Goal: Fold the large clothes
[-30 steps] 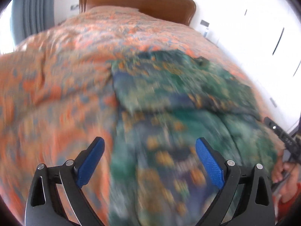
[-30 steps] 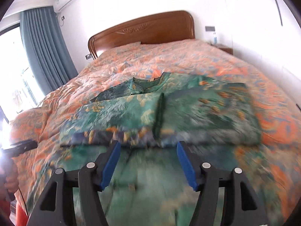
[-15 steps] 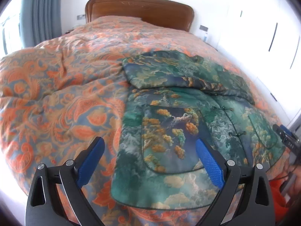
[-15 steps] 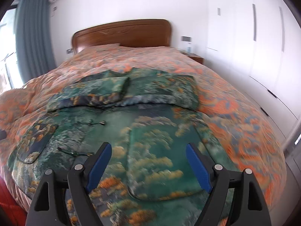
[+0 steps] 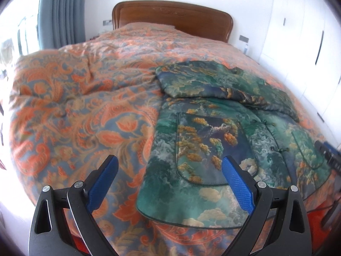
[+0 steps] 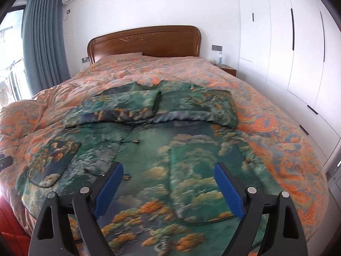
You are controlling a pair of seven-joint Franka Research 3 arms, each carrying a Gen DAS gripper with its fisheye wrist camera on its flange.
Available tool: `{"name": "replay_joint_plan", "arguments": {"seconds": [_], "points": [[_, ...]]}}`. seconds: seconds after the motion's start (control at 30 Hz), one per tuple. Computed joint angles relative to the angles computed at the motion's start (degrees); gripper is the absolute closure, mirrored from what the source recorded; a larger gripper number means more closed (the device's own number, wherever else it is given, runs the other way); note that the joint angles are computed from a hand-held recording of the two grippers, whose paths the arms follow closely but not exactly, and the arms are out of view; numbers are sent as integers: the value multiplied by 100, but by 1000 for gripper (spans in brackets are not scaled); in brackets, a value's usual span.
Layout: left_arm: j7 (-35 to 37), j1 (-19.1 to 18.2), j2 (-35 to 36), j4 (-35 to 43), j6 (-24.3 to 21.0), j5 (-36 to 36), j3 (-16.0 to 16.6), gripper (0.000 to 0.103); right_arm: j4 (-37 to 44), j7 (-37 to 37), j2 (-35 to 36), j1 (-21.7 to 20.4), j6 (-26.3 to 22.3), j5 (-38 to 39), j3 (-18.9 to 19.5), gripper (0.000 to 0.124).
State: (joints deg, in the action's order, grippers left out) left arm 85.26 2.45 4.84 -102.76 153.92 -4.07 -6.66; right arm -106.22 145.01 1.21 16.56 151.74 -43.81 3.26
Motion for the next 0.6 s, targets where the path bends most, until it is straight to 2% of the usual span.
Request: {"name": "replay_joint_plan", "arguments": {"seconds": [0.2,0.6], "points": [[-306,13,78,-5,26,240,54,5,-74,-117,47,68,24,218,19,35],[-659,84,188,85,-115,428,61,5,-189,317,-18,13,26,52,1,35]]}}
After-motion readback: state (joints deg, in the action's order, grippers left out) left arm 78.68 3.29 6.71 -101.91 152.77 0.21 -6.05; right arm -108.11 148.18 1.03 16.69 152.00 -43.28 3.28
